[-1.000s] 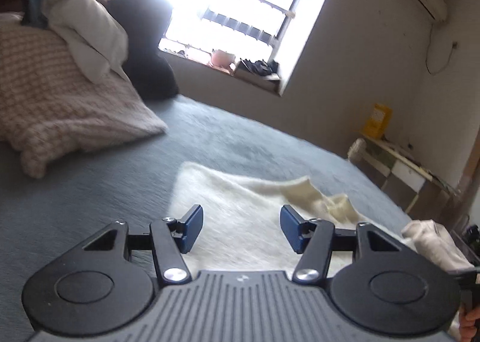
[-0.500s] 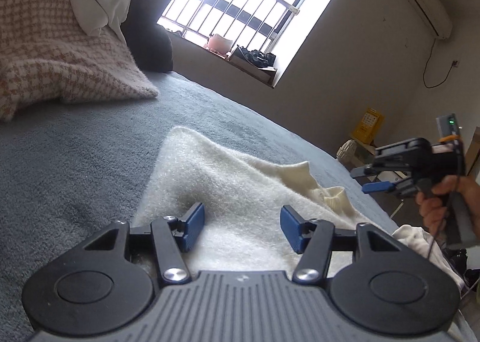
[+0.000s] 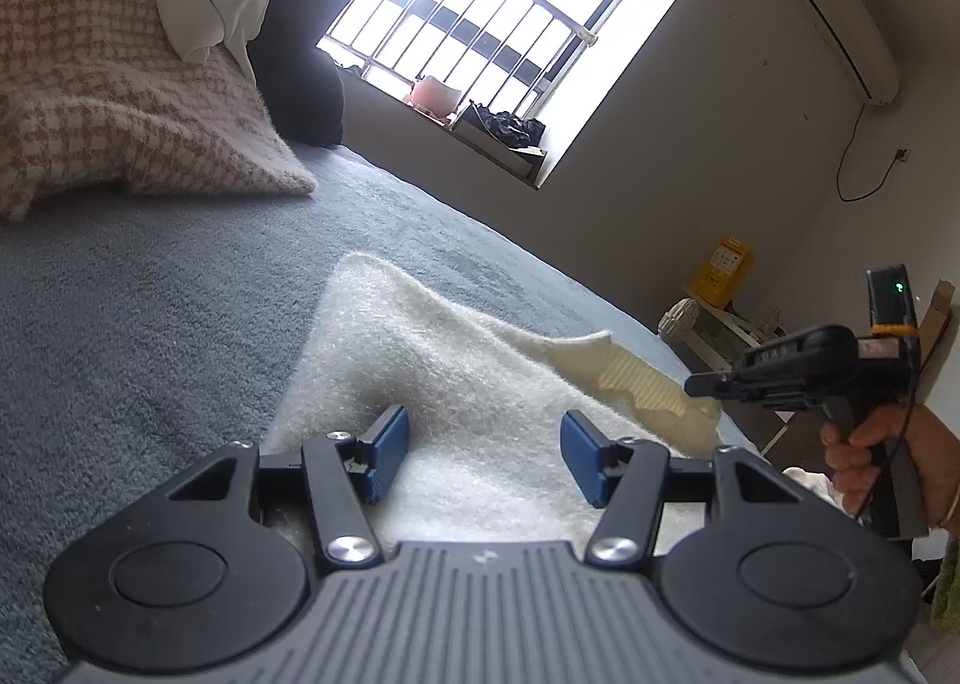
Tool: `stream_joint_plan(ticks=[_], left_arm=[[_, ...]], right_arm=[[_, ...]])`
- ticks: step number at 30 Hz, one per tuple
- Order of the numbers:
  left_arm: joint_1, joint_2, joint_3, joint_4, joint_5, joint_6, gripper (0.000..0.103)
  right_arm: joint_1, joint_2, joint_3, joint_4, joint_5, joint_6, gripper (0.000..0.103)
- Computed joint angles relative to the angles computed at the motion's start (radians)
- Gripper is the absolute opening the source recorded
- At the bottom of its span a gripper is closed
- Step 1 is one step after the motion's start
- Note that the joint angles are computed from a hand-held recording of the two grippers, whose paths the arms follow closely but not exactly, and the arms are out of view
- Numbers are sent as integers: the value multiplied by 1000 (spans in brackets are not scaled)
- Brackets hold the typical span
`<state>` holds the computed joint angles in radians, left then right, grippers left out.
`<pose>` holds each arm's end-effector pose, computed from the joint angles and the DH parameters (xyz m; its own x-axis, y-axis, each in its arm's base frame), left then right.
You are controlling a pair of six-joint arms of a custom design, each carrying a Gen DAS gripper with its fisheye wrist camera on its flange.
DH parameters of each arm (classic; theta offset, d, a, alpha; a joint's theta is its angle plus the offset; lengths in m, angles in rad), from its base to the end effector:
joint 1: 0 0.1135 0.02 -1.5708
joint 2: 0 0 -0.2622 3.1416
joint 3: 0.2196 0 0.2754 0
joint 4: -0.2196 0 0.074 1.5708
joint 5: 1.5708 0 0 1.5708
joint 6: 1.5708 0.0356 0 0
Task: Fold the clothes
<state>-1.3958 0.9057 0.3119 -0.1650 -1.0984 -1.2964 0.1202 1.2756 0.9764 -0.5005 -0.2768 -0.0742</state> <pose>0.0626 -0.1717 0.1571 -0.3555 -0.5052 -0.7864 -0.0244 0.8461 -0.5325 0.2904 0.0449 0.2648 -0.6874 -0.1548 -0.7095 -0.3564 0.9232 0.1438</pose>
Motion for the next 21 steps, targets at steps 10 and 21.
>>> stream_joint_plan(ticks=[10, 21], left_arm=[[0, -14, 15, -47, 5, -26, 56], [464, 202, 492, -139, 503, 452, 68]], right_arm=[[129, -103, -237, 139, 220, -302, 1], [-18, -146, -352, 280, -1, -159, 1]])
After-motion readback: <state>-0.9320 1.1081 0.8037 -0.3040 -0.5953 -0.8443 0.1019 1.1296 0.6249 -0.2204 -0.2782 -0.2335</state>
